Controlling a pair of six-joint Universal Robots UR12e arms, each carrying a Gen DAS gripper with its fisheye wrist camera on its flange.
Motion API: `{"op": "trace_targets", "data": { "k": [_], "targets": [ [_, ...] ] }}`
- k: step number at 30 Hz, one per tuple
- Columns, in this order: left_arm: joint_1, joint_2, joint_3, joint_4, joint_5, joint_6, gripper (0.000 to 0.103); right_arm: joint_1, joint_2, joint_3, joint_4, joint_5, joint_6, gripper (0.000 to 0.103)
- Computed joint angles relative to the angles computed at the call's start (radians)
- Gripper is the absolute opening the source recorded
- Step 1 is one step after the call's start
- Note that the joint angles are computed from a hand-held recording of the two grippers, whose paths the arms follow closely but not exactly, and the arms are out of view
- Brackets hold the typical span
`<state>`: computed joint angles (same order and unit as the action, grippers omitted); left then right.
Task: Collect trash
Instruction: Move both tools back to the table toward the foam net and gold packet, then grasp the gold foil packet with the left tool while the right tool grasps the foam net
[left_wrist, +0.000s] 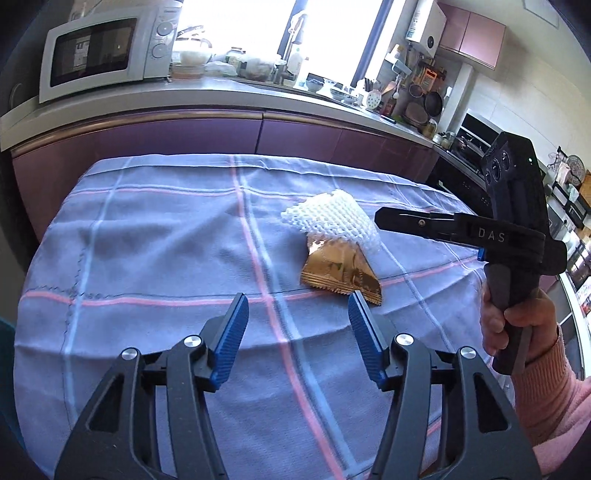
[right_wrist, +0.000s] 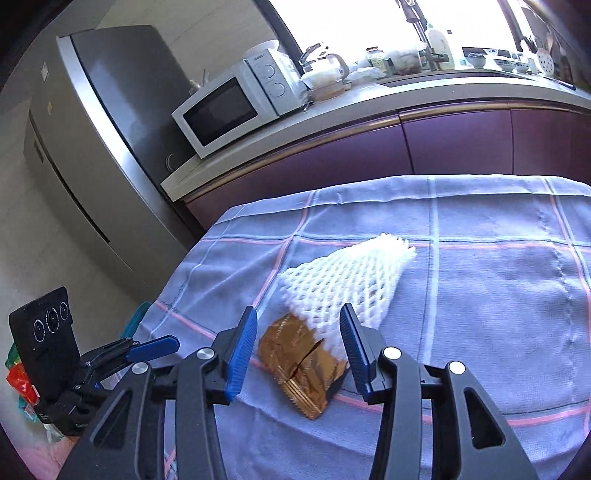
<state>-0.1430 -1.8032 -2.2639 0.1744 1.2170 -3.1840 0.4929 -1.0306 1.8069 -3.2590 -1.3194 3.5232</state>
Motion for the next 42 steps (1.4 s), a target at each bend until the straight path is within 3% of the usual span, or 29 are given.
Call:
{"op": "trace_targets", "data": {
  "k": [11, 18, 23, 26, 27, 29, 34, 40, 42],
  "targets": [
    [-0.070, -0.073, 0.133, -0.127, 0.053, 0.040, 0.059, -0.042, 0.033, -0.023, 0.016, 0.031, 0.069, 0.051],
    [-0.076, -0.101, 0.185, -0.207, 0.011, 0.058, 0.067, -0.058, 0.057, -0.043, 0.021, 0.083, 0.104, 0.052],
    [-0.077, -0.120, 0.211, -0.264, -0.011, 0.076, 0.067, -0.062, 0.067, -0.049, 0.024, 0.099, 0.116, 0.052],
    [-0.080, -0.128, 0.215, -0.272, -0.004, 0.075, 0.059, -0.064, 0.069, -0.050, 0.031, 0.100, 0.115, 0.043],
    [-0.080, -0.127, 0.214, -0.278, 0.000, 0.073, 0.054, -0.065, 0.069, -0.050, 0.035, 0.105, 0.114, 0.035],
    [-0.086, -0.128, 0.212, -0.270, 0.028, 0.072, 0.047, -0.065, 0.069, -0.048, 0.033, 0.099, 0.115, 0.033],
    [-0.095, -0.122, 0.205, -0.250, 0.060, 0.078, 0.045, -0.067, 0.069, -0.043, 0.022, 0.105, 0.118, 0.019],
    [-0.089, -0.109, 0.185, -0.218, 0.052, 0.055, 0.044, -0.065, 0.066, -0.034, -0.010, 0.104, 0.119, 0.011],
    [-0.083, -0.102, 0.174, -0.203, 0.048, 0.046, 0.038, -0.065, 0.064, -0.030, -0.026, 0.105, 0.119, 0.010]
  ]
}}
